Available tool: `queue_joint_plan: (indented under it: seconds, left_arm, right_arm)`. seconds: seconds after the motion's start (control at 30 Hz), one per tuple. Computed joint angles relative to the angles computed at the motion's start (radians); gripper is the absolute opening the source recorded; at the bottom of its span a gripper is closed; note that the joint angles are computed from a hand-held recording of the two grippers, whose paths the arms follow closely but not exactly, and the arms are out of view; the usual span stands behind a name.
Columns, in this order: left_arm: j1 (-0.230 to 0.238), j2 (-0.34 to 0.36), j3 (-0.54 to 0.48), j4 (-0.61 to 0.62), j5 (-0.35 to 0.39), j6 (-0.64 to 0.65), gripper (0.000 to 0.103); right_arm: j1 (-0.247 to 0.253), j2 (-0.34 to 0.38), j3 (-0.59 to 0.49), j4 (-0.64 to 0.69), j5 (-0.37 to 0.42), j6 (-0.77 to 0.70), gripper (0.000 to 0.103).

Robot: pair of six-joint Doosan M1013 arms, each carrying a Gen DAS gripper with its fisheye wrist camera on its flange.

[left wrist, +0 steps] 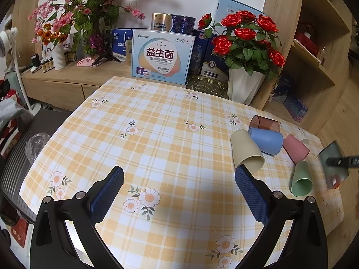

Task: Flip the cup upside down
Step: 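Lift the teal cup with the right tool and rotate it upright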

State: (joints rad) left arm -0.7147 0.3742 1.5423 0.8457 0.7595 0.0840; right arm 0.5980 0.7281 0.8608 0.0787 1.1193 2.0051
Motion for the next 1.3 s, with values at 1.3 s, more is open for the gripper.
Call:
queue_joint_plan:
  seconds: [1.3]
  left_arm:
    - [0.0,-0.016,0.04,-0.067,0.015,0.023,0.097]
  right_arm:
    - [0.135,0.164,-0.085,0.03,-0.027,0.281,0.066]
